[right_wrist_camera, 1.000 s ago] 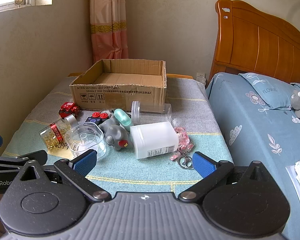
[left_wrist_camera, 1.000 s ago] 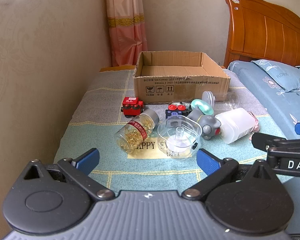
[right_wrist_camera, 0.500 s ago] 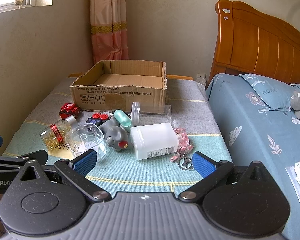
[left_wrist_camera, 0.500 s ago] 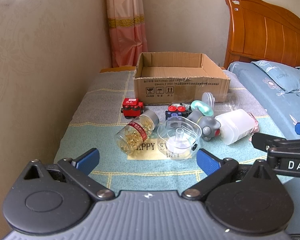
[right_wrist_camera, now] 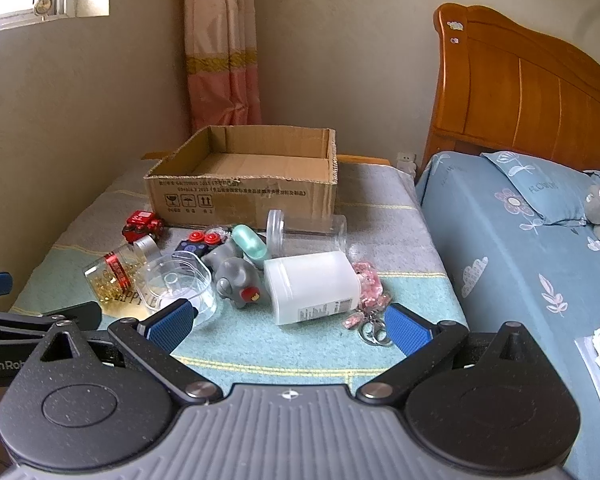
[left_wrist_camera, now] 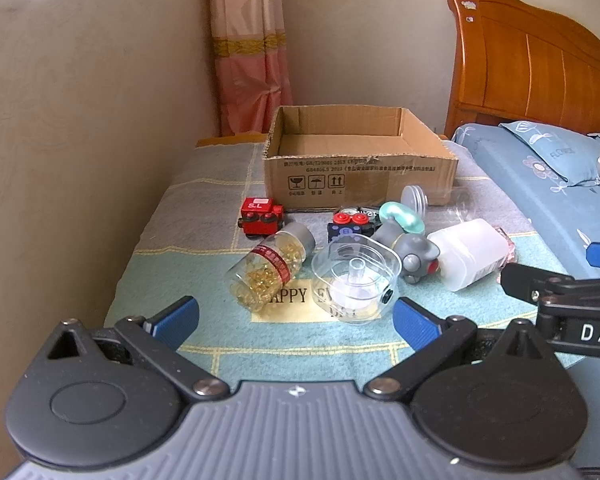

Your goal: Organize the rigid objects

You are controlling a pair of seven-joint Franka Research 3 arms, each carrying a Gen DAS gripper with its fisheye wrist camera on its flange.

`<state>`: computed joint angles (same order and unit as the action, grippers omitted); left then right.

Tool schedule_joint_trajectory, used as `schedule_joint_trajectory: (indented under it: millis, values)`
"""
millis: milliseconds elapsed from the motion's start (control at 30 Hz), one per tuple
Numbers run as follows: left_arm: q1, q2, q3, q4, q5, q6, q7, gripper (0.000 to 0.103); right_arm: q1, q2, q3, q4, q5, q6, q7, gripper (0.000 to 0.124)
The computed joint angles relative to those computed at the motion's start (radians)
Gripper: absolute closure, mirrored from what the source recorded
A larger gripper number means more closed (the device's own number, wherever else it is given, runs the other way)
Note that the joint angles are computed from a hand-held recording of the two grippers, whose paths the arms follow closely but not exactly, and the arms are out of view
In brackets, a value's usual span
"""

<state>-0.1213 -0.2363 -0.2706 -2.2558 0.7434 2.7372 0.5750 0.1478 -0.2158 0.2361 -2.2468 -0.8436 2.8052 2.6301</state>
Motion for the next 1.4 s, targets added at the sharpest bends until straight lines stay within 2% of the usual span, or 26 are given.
schedule_joint_trajectory:
  millis: [367,500,633,900,1167,1400]
  values:
    - [0.005,0.023,0.018,-0.004,-0.007,0.067,0.044,0.001,-0.053,0.004,0.011,-0.019,-0.111,0.127,0.062,0.021]
    - [0.008,0.041,0.037,-0.009,-0.049,0.104,0.076,0.001,-0.077,0.012,0.012,-0.018,-0.166,0.153,0.100,0.021]
    - [0.030,0.060,0.034,-0.004,-0.020,0.117,0.071,0.001,-0.086,0.028,-0.002,-0.019,-0.203,0.179,0.120,0.021]
    - [0.022,0.121,0.063,0.023,-0.071,0.110,0.157,0.001,-0.069,0.072,-0.047,-0.023,-0.169,0.190,0.057,0.021]
    - [0.021,0.189,0.086,0.052,-0.098,0.083,0.226,0.001,-0.032,0.114,-0.094,-0.026,-0.042,0.180,-0.055,0.021]
    - [0.025,0.231,0.108,0.078,-0.101,0.077,0.229,0.001,0.004,0.152,-0.116,-0.004,0.053,0.175,-0.164,0.021]
